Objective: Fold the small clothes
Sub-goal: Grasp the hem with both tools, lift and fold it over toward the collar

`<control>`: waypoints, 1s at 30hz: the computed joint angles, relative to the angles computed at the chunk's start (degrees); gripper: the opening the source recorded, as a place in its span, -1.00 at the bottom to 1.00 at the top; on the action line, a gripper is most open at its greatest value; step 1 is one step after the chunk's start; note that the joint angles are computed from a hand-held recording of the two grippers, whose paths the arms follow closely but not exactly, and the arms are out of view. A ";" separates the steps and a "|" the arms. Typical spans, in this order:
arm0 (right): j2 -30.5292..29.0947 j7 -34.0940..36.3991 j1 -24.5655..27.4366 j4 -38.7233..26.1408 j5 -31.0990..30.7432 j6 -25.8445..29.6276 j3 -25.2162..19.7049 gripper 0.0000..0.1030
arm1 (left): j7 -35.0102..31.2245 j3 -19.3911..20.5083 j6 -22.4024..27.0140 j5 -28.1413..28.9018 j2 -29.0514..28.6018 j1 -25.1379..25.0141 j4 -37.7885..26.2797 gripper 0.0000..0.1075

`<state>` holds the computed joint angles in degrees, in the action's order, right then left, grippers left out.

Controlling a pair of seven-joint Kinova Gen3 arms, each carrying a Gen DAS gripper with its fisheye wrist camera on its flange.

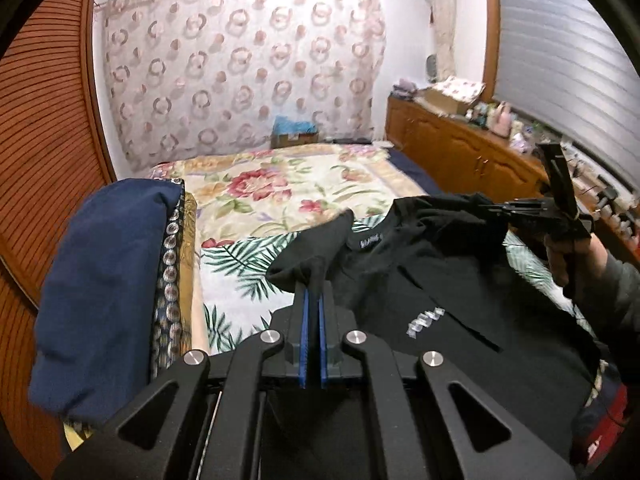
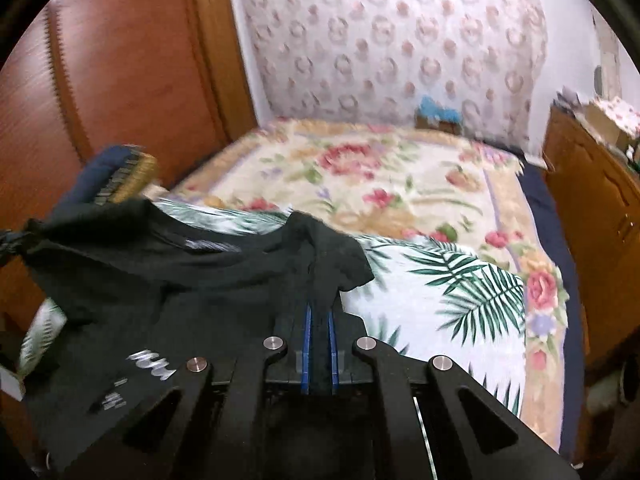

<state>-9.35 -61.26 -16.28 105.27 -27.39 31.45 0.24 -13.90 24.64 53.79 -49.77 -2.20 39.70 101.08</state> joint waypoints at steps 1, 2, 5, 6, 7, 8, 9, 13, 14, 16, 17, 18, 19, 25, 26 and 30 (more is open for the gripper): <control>-2.61 0.72 -1.68 2.48 -0.37 -0.96 1.38 -0.88 | 1.25 0.76 0.54 -0.13 -1.34 0.72 0.94 -0.91; -5.27 0.50 -3.11 4.49 -0.04 -1.39 2.14 -0.88 | 2.60 1.80 1.23 -0.26 -2.53 1.15 1.83 -0.91; -13.23 1.85 -2.16 9.83 -1.13 1.16 2.20 -0.88 | 6.58 5.81 4.10 -0.15 -5.57 1.62 4.40 -0.91; -15.88 1.52 -2.60 11.64 -0.63 1.74 2.77 -0.88 | 8.54 7.53 4.96 -0.13 -6.16 1.52 5.14 -0.91; -18.54 1.50 -2.34 13.17 -0.79 2.89 3.00 -0.88 | 10.87 9.13 5.65 0.36 -7.66 1.57 6.65 -0.91; -21.19 1.38 -1.89 14.85 -0.91 3.89 3.23 -0.88 | 12.89 10.75 6.15 1.04 -9.07 1.43 8.06 -0.91; -23.85 2.18 -0.38 16.29 -1.70 5.82 3.11 -0.88 | 14.51 12.47 6.97 1.43 -9.88 1.06 8.87 -0.91; -34.42 -2.84 3.82 20.78 1.30 13.07 2.38 -0.88 | 22.37 21.65 11.43 5.19 -13.53 -0.49 11.54 -0.91; -37.07 -4.28 4.10 21.71 1.80 14.69 2.72 -0.88 | 23.23 24.20 12.87 6.03 -13.88 -1.62 11.30 -0.91; -42.38 -6.86 3.61 22.34 2.27 19.19 3.97 -0.88 | 26.34 29.51 16.38 7.17 -14.43 -2.34 10.41 -0.91; -44.58 -9.19 3.66 22.32 2.97 20.43 3.32 -0.88 | 26.81 32.17 17.51 8.12 -14.82 -3.73 9.82 -0.91; -46.95 -11.52 2.84 22.49 4.60 21.63 3.11 -0.88 | 27.36 34.82 19.07 8.52 -14.54 -5.22 9.10 -0.91; -48.41 -13.85 1.50 22.10 5.94 22.80 2.91 -0.88 | 27.58 37.15 20.44 9.29 -14.81 -6.67 8.46 -0.91; -55.51 -19.47 -0.33 18.02 9.64 32.83 1.19 -0.88 | 23.49 40.93 23.81 14.16 -19.11 -11.69 4.84 -0.91; -56.23 -19.74 -0.51 17.17 9.97 34.12 1.25 -0.88 | 22.25 41.39 24.60 14.74 -19.81 -12.51 3.95 -0.91; -57.80 -20.79 -0.71 14.65 10.88 38.61 1.59 -0.88 | 17.59 43.39 26.15 17.28 -21.25 -16.12 0.98 -0.91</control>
<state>-67.15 -82.05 -16.99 119.92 -16.51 70.06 1.82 3.69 68.03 79.94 -32.49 -23.46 23.58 102.06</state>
